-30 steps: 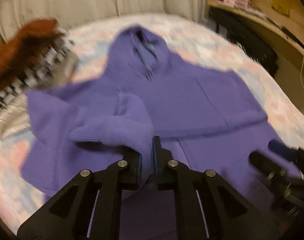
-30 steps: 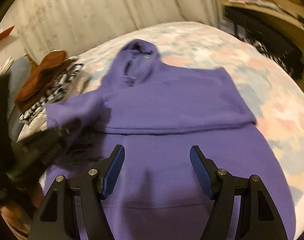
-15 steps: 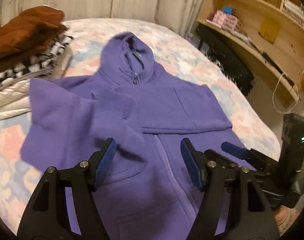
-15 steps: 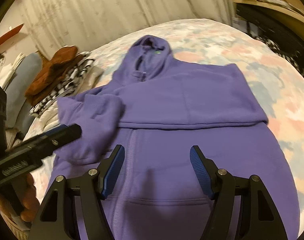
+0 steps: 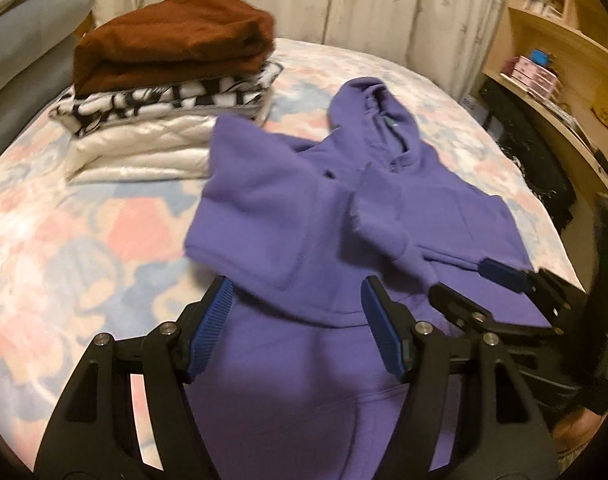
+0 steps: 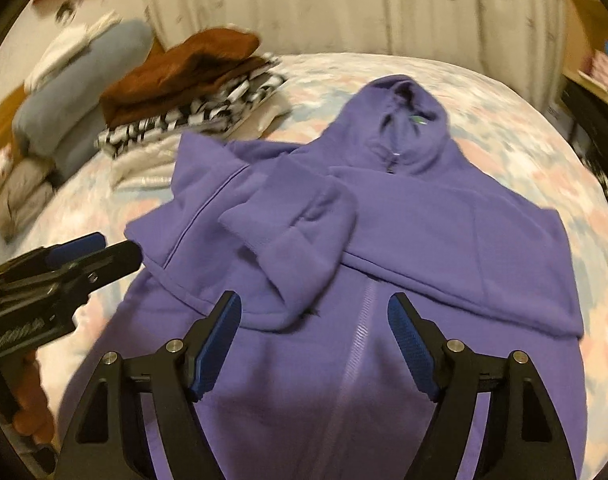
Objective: Fold large clothes
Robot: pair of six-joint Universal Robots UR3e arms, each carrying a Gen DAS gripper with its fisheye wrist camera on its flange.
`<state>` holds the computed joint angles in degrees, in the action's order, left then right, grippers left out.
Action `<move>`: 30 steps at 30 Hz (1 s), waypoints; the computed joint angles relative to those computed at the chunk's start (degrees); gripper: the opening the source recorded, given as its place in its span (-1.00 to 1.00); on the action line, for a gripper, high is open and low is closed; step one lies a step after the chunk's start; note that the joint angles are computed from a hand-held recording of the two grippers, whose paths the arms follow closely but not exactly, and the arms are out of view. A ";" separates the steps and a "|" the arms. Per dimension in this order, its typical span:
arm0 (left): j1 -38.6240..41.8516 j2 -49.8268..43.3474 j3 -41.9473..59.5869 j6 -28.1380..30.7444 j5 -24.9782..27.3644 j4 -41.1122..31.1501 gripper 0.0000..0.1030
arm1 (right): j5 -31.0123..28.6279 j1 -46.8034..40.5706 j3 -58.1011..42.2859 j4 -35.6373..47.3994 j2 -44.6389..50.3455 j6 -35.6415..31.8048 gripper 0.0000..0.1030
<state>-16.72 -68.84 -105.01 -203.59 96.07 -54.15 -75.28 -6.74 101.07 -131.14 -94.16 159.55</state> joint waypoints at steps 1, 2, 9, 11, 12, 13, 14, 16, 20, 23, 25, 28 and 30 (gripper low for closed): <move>0.28 -0.02 -0.66 0.01 -0.07 0.47 0.25 | -1.77 2.03 -1.82 -0.60 2.83 0.03 0.49; 1.31 1.14 -1.75 0.42 -0.56 0.24 0.25 | -3.94 3.99 -3.72 -1.32 5.78 0.09 0.49; 2.84 2.78 -4.84 0.51 -1.21 2.00 0.25 | -13.79 10.61 -16.87 -1.57 21.05 -0.24 -0.64; 3.20 3.37 -5.29 0.45 -1.38 2.12 0.25 | -11.07 9.90 -20.62 0.40 21.63 -1.51 -0.74; 2.80 3.22 -4.97 0.08 -0.96 2.08 0.25 | -8.89 9.36 -21.66 -0.44 20.90 -2.39 -0.76; 2.73 3.50 -5.29 -0.02 -0.68 2.34 0.25 | -5.43 8.08 -22.78 -1.07 19.61 -3.01 -0.76; 2.61 3.54 -5.27 -0.08 -0.44 2.44 0.25 | -2.30 6.58 -23.79 -1.10 18.61 -2.87 -0.76; 2.03 3.56 -5.02 -0.32 0.22 2.47 0.25 | 5.79 1.44 -25.44 -1.74 15.84 -0.33 -0.77; 1.34 3.55 -4.73 -0.45 0.84 2.69 0.25 | 11.96 -8.48 -24.43 -3.36 12.72 5.88 -0.76; 1.39 3.19 -4.50 -0.23 0.51 2.41 0.25 | 7.48 -12.74 -23.53 0.88 14.99 6.39 -0.60; 2.22 3.00 -4.44 0.60 -0.33 2.11 0.25 | 1.52 -14.08 -23.25 5.31 18.35 5.22 -0.03; 4.56 2.19 -3.94 2.76 -1.94 1.12 0.25 | -1.86 -17.07 -18.72 5.81 19.46 1.38 -0.01; 7.22 0.66 -2.89 5.24 -3.52 0.27 0.25 | 0.50 -19.60 -17.86 7.22 19.57 -0.41 -0.01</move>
